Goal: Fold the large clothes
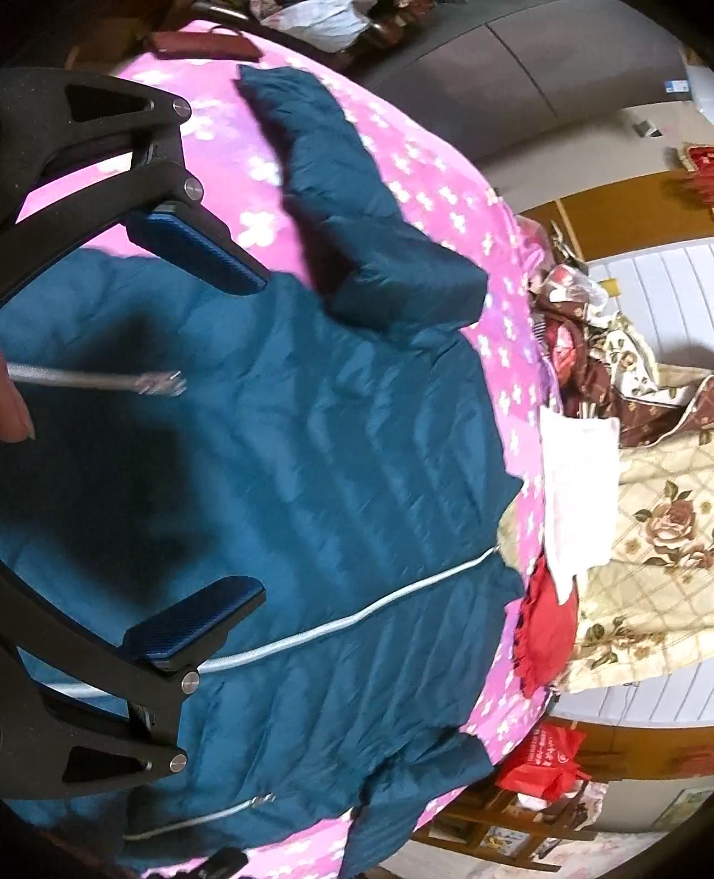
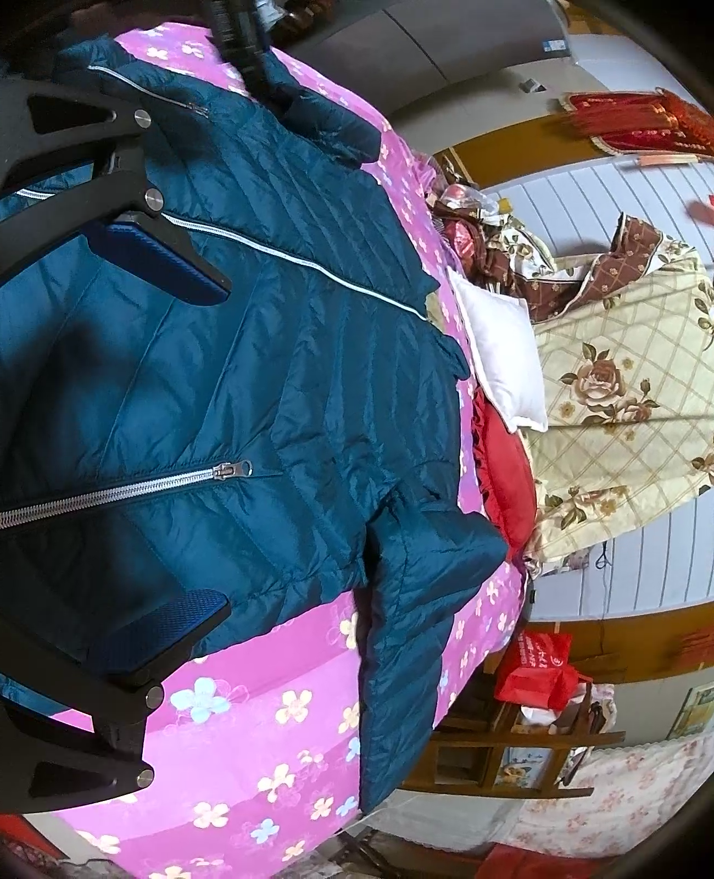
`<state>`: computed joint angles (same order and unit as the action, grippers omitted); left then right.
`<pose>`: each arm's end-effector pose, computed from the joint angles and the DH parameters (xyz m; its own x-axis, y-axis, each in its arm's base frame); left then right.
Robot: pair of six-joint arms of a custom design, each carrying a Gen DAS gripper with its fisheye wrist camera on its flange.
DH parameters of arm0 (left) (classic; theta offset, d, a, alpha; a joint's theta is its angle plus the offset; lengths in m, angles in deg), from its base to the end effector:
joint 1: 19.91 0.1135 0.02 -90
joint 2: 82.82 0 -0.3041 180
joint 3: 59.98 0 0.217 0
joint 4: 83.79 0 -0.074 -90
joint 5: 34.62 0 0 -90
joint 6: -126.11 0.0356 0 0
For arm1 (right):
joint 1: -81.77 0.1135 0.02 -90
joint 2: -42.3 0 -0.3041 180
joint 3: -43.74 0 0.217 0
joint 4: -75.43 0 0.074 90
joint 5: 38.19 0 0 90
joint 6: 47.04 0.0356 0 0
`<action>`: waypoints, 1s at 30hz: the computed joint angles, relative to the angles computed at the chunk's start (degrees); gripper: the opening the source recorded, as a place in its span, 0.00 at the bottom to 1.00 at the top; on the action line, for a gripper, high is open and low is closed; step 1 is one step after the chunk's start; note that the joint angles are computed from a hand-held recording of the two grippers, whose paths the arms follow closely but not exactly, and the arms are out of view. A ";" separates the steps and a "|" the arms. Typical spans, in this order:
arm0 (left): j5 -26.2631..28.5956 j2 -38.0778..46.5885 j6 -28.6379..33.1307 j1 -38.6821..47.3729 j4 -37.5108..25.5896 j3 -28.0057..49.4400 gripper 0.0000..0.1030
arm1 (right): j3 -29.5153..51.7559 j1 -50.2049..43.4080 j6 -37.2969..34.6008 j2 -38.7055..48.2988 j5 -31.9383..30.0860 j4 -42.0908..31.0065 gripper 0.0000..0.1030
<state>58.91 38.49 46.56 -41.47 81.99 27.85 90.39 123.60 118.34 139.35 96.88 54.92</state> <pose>0.4017 -0.1611 0.1726 -0.6030 0.4329 -0.6701 0.5234 0.8486 0.0773 0.1867 0.1333 0.1544 -0.4665 0.4995 -0.7299 0.6060 0.7816 0.1476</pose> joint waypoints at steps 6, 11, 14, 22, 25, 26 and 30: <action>5.83 7.61 -1.32 2.83 -2.74 3.06 1.00 | 2.58 0.64 0.96 1.49 0.87 -3.83 1.00; 5.37 6.23 -1.59 1.63 0.82 0.55 1.00 | 4.13 0.69 1.28 2.46 1.13 -6.10 1.00; 7.40 5.94 -0.47 1.48 1.26 -0.22 1.00 | 4.90 0.97 1.88 2.95 1.59 -7.37 1.00; 11.64 6.24 -2.68 1.90 1.70 0.08 1.00 | 4.91 1.44 3.05 2.85 2.21 -7.38 1.00; 12.05 5.02 -3.60 1.88 7.40 -3.01 1.00 | 4.48 2.00 4.16 2.51 2.97 -7.24 1.00; 11.21 4.66 -3.59 1.69 8.83 -3.82 1.00 | 4.34 2.11 4.39 2.36 3.32 -7.17 1.00; 4.86 3.63 -0.99 -0.43 10.81 -5.79 1.00 | 4.50 2.46 5.24 2.29 4.23 -8.00 1.00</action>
<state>63.76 42.12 45.57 -41.90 92.80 22.06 94.88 126.06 123.57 141.64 101.11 46.93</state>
